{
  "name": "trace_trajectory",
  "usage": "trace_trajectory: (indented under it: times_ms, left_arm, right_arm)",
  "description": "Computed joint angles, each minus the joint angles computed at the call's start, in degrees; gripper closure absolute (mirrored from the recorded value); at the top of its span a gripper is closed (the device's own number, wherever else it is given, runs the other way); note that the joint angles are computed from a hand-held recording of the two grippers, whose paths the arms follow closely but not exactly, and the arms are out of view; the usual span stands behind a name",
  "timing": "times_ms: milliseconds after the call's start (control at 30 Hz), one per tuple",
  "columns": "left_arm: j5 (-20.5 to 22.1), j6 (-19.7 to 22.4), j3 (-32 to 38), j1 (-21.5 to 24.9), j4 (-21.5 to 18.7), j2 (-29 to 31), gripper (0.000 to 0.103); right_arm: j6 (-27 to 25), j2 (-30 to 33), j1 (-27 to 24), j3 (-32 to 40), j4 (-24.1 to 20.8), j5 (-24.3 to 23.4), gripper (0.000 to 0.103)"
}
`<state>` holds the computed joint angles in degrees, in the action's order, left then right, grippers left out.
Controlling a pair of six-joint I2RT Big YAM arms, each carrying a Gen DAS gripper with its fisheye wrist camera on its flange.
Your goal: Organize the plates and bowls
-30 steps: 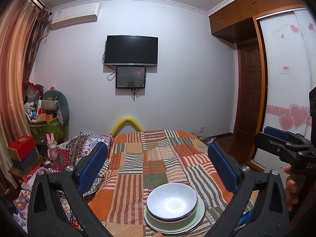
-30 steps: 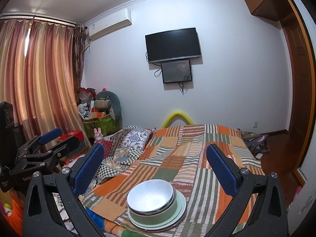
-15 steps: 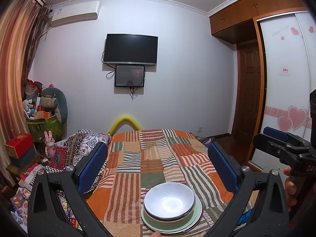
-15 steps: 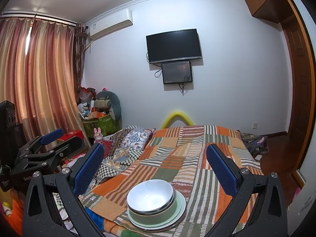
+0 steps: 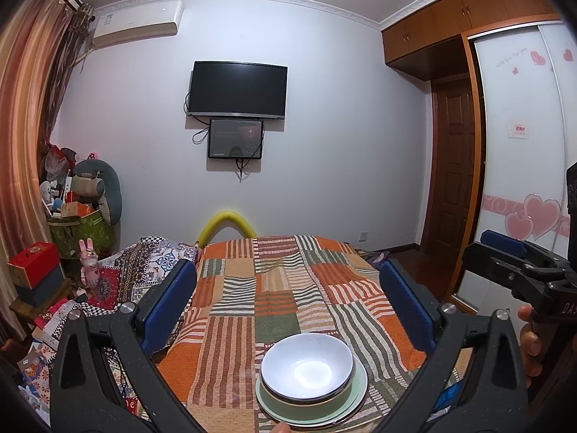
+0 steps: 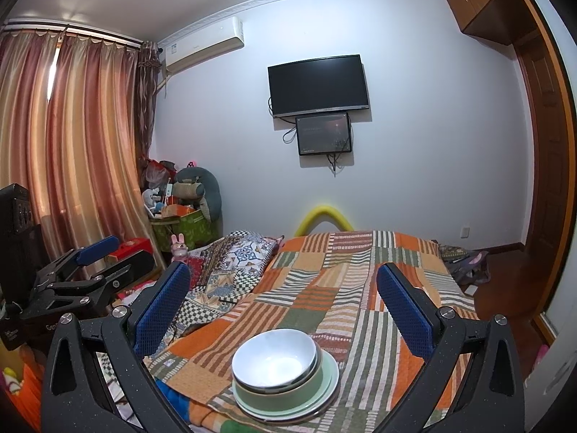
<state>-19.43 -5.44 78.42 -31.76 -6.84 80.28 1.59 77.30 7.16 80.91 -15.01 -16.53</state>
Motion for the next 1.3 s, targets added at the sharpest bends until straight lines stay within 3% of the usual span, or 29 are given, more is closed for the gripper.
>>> trace_trajectory:
  times_ms: [1300]
  left_arm:
    - [0.97,-0.65,0.22,-0.52,-0.80,-0.04,0.000]
  right_arm:
    - [-1.02,-0.33,0.54,-0.26,0.05,1.63,0.000]
